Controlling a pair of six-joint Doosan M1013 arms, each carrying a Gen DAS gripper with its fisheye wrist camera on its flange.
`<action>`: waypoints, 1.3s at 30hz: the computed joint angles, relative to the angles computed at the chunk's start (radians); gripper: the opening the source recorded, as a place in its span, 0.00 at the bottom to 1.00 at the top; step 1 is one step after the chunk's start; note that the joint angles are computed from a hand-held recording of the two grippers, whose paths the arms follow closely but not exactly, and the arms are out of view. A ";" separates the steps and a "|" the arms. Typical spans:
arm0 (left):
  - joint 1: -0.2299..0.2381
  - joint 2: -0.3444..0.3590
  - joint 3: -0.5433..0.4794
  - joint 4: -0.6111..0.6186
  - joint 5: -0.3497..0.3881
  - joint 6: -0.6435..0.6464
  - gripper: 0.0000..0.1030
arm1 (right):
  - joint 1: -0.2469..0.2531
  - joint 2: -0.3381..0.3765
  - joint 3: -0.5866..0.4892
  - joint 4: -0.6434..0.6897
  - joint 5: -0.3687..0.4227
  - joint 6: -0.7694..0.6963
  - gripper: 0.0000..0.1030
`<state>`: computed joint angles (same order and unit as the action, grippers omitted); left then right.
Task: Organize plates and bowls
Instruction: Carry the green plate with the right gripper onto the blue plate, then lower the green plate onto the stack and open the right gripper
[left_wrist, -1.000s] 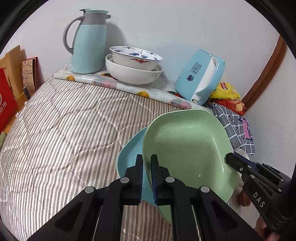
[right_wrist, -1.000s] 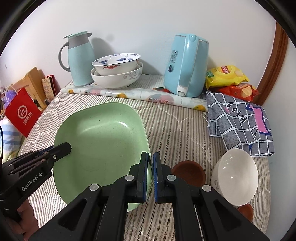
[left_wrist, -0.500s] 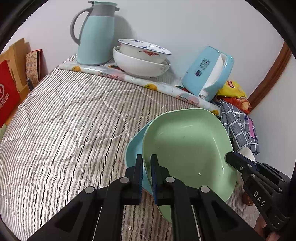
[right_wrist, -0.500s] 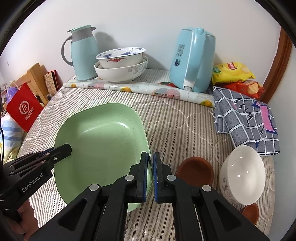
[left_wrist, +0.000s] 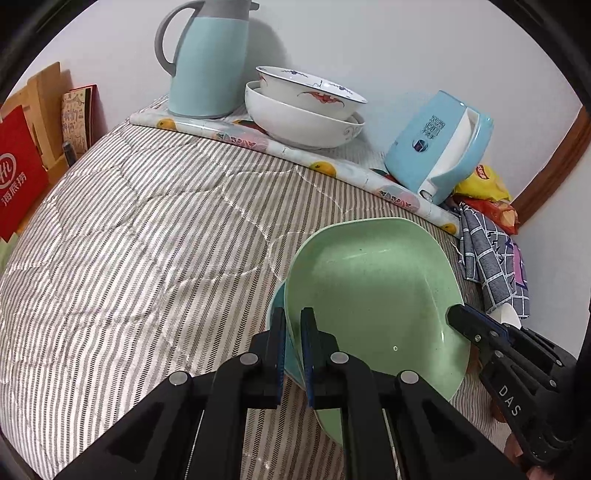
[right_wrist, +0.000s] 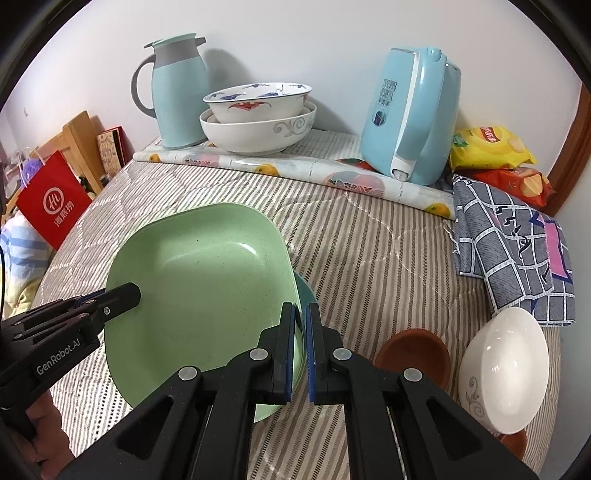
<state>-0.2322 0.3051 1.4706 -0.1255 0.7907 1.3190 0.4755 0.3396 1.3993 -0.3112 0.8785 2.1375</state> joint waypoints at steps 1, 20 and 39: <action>-0.002 0.003 -0.002 0.002 0.002 -0.002 0.08 | -0.003 0.001 0.000 0.005 0.000 -0.006 0.06; -0.019 0.041 -0.026 0.051 0.053 -0.059 0.10 | -0.033 0.033 -0.023 0.062 0.016 -0.093 0.10; -0.045 0.002 -0.011 0.043 0.089 0.002 0.47 | -0.019 -0.066 0.080 0.054 -0.024 -0.014 0.36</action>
